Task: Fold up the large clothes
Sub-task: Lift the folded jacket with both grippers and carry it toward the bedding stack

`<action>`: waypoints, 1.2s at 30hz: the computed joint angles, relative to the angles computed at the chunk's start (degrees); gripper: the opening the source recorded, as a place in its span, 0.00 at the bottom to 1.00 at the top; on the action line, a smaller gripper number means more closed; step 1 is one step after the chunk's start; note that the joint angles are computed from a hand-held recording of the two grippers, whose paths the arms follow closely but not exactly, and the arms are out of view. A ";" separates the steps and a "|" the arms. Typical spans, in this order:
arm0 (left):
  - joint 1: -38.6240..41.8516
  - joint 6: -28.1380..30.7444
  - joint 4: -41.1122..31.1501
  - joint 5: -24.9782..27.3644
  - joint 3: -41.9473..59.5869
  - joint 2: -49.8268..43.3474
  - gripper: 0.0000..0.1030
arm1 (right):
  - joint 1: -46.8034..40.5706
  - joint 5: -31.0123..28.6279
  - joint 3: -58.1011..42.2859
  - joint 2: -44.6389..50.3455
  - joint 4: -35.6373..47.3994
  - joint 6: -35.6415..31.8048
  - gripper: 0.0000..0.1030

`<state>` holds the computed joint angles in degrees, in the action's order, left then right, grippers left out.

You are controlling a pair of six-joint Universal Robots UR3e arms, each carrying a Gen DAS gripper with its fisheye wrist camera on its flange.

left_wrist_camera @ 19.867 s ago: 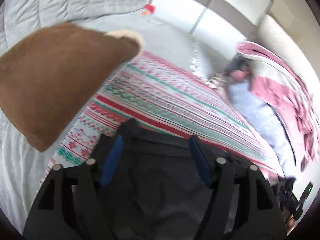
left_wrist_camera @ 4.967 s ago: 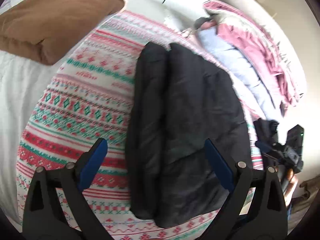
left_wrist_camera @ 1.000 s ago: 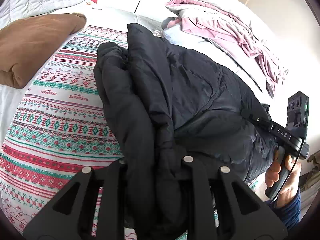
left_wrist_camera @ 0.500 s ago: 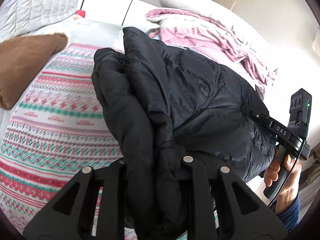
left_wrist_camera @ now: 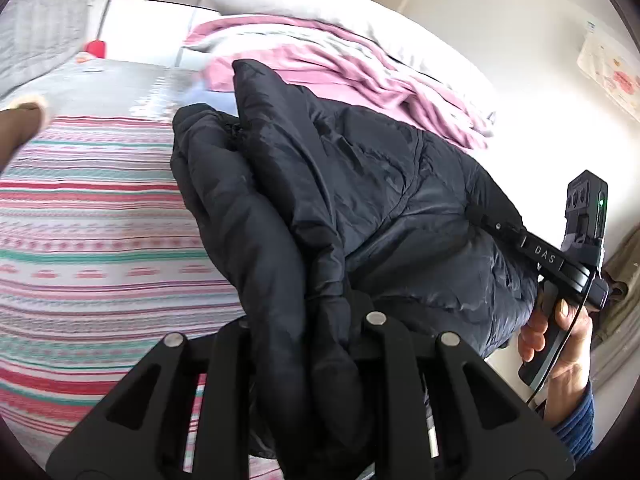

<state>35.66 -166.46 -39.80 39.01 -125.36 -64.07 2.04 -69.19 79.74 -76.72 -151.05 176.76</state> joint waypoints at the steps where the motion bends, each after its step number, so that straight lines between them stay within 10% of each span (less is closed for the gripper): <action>1: -4.36 -4.54 5.15 1.97 1.01 -2.83 0.21 | -2.58 1.37 0.71 -1.76 1.09 -1.26 0.24; 6: -26.95 -21.49 22.50 14.73 14.36 -19.34 0.21 | -16.04 7.81 1.58 -9.19 7.95 -9.04 0.24; 13: -46.29 -28.66 24.01 27.16 35.37 -35.69 0.21 | -34.10 16.42 -0.85 -14.07 16.47 -17.76 0.24; 26: -63.36 -32.87 3.97 36.75 80.56 -70.14 0.22 | -45.45 14.18 -9.68 0.57 21.39 -20.10 0.24; 36: -63.60 -33.03 11.08 36.34 71.91 -69.13 0.26 | -46.33 12.98 1.30 3.85 10.09 -15.54 0.32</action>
<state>-27.94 -199.48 -28.72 75.34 -53.44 -133.20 -44.29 -56.21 81.04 -72.87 -140.96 161.22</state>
